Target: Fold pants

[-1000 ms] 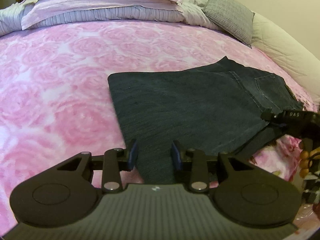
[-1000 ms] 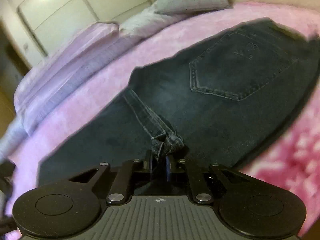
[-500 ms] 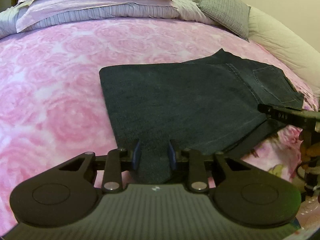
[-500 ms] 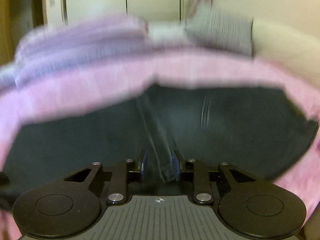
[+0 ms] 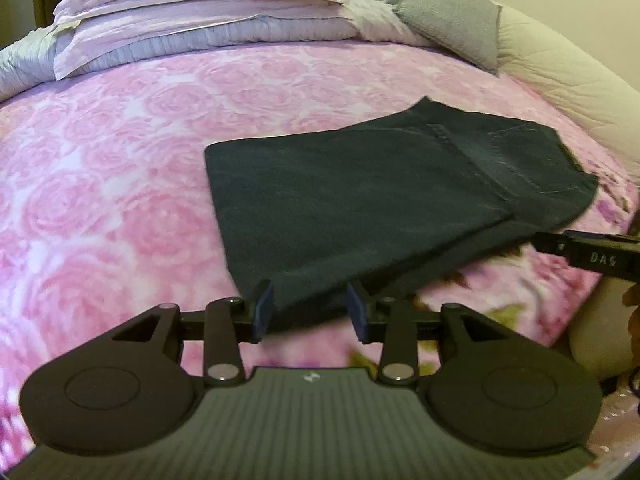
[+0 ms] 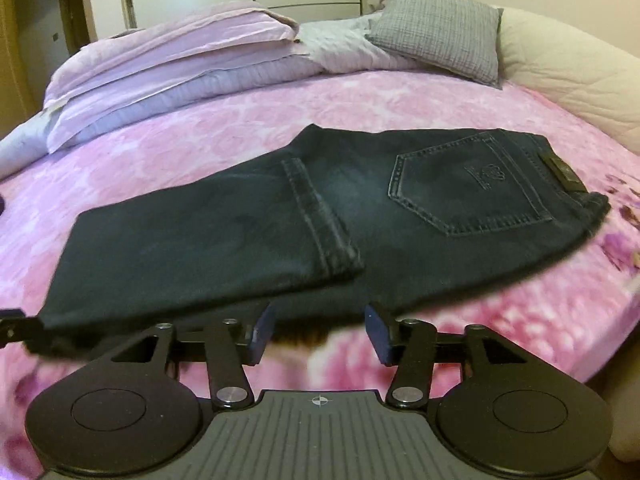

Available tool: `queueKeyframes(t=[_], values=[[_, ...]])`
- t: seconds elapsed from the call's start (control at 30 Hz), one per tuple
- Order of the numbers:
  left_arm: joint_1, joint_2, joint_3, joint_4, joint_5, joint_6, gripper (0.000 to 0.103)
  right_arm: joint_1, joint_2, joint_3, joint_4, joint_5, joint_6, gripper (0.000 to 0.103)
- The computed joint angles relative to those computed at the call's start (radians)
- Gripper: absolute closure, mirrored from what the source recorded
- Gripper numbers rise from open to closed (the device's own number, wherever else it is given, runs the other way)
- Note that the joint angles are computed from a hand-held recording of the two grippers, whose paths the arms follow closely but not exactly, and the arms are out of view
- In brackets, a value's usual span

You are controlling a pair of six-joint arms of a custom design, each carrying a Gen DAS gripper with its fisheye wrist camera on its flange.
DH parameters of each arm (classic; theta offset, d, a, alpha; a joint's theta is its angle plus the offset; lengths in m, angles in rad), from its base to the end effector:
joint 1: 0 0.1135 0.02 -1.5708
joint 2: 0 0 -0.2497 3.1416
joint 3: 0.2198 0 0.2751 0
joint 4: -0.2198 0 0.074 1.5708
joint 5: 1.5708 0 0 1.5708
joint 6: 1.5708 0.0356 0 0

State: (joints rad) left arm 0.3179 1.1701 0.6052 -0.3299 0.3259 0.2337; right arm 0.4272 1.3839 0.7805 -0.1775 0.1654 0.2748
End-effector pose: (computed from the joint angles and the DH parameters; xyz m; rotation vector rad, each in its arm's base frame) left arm 0.2400 0.0670 0.1663 0.0376 2.4075 -0.1502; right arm 0.2811 0.1215 0.1791 -0.0976 2.3413 0.1534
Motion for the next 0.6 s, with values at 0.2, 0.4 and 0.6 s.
queueKeyframes(t=[0.2, 0.4, 0.6], values=[[0.004, -0.206, -0.051, -0.144, 0.014, 0.032, 0.068, 0.081, -0.243, -0.105, -0.096, 0.054, 0.016, 0.051], [0.031, -0.382, -0.079, -0.274, 0.04, 0.073, 0.065, 0.157, -0.387, -0.135, -0.194, 0.113, 0.062, 0.051], [0.101, -0.529, -0.098, -0.4, 0.096, 0.128, 0.064, 0.245, -0.488, -0.146, -0.269, 0.182, 0.094, 0.051]])
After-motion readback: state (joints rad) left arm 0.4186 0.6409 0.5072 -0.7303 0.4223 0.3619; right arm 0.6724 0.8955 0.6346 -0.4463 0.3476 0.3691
